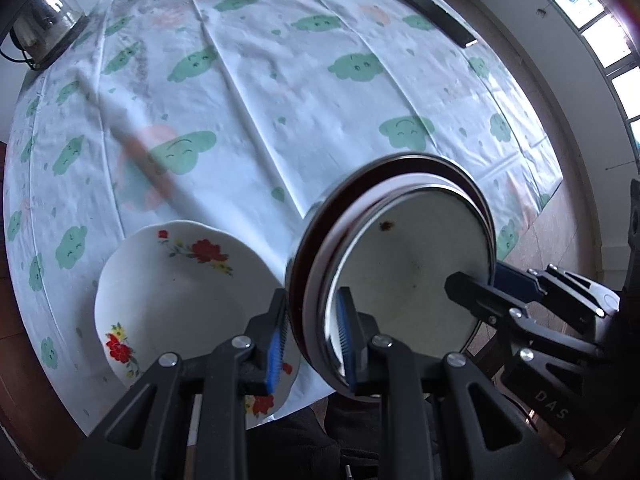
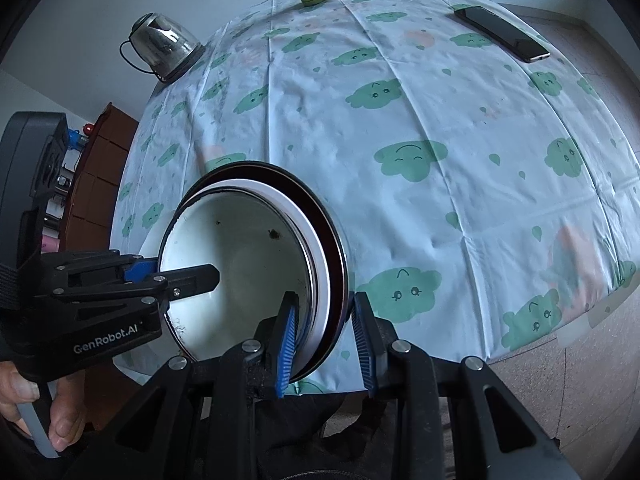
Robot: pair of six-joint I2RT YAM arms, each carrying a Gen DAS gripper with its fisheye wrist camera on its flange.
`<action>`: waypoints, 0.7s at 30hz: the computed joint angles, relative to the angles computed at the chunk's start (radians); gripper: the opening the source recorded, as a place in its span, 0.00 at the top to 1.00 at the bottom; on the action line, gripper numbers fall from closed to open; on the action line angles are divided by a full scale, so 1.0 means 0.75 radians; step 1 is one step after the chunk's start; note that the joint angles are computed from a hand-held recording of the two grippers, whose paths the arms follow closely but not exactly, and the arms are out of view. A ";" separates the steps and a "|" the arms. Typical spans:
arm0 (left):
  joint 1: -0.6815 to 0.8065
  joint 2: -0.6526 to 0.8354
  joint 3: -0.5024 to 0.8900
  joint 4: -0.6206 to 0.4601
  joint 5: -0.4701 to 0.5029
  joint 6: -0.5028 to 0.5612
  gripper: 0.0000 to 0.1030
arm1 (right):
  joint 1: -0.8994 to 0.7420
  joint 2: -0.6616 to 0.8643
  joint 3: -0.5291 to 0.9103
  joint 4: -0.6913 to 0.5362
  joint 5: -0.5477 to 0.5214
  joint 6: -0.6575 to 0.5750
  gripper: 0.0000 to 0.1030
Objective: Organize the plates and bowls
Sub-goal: 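Lift the bowl stack with both grippers and carry it over the red-flower plate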
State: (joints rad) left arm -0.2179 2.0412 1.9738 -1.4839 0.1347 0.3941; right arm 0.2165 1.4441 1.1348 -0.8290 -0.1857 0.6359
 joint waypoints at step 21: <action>0.185 -0.066 -0.006 -0.033 0.003 0.033 0.79 | 0.141 0.110 0.190 -0.017 -0.002 0.001 0.71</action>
